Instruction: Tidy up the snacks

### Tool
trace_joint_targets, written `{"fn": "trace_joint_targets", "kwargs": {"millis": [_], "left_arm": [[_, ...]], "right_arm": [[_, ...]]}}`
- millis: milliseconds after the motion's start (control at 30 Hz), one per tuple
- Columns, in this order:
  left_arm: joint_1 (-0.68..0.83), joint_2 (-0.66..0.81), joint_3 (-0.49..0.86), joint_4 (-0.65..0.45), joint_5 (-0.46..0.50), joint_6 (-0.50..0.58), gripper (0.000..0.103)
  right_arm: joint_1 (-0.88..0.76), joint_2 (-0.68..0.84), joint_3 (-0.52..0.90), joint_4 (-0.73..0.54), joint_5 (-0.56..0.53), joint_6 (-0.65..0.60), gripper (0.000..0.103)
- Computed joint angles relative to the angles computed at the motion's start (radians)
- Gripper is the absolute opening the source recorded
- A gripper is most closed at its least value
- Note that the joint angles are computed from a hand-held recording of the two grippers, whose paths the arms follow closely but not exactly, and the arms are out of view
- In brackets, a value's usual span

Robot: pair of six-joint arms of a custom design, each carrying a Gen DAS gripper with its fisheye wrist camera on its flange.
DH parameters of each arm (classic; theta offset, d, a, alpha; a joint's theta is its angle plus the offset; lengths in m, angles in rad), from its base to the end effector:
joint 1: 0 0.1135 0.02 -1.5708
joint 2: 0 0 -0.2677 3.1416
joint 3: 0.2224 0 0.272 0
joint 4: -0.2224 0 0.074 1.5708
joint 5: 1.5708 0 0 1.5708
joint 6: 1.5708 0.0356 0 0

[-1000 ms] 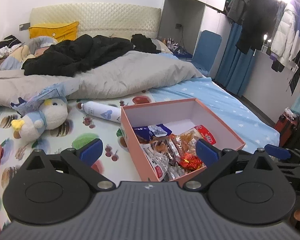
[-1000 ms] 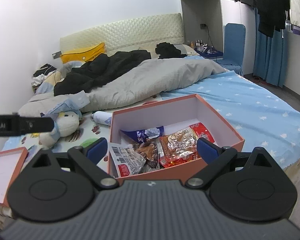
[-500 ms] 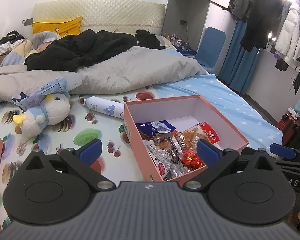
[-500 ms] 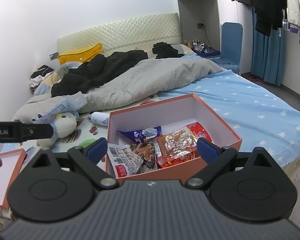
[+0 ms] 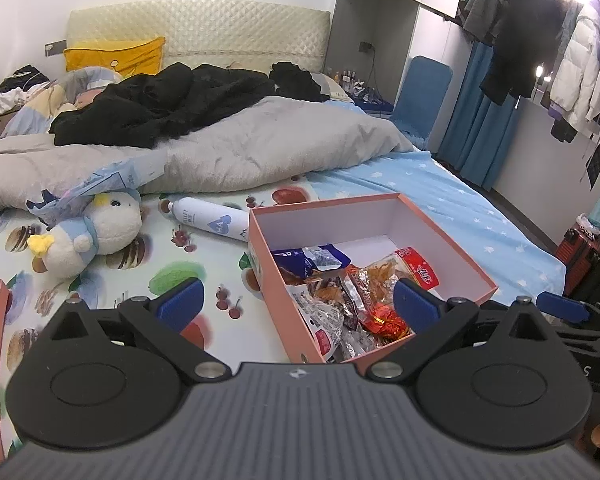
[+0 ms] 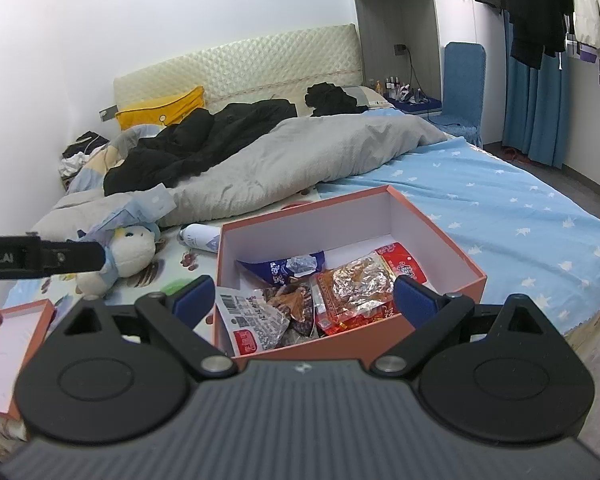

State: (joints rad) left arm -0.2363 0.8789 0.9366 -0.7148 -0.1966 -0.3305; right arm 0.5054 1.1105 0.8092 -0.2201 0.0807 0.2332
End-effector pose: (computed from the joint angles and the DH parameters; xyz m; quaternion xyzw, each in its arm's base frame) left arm 0.1930 -0.0393 0.3283 -0.0853 0.8901 -0.0382 0.4461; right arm 0.2352 0.1268 0.2774 -0.0973 0.8595 0.1481 0.4794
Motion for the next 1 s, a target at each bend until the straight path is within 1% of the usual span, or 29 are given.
{"fn": "trace_joint_targets", "kwargs": {"millis": [167,400,500,933,1000], "left_arm": [[-0.002,0.004,0.006,-0.005,-0.010,0.001,0.102],[0.012,0.007,0.009,-0.005,0.009,0.002,0.102],[0.015,0.012,0.012,-0.006,0.009,0.005,0.102],[0.027,0.013,0.006,-0.004,0.027,0.011,0.102],[0.020,0.017,0.007,-0.003,0.017,0.012,0.102]], "right_arm": [[0.002,0.002,0.000,0.002,0.003,0.002,0.097],[0.004,0.001,0.002,0.004,0.007,0.008,0.097],[-0.002,0.007,0.008,0.002,-0.015,0.008,0.097],[0.003,0.000,-0.003,0.006,0.003,0.008,0.097],[0.007,-0.001,-0.003,0.007,0.006,0.008,0.097]]}}
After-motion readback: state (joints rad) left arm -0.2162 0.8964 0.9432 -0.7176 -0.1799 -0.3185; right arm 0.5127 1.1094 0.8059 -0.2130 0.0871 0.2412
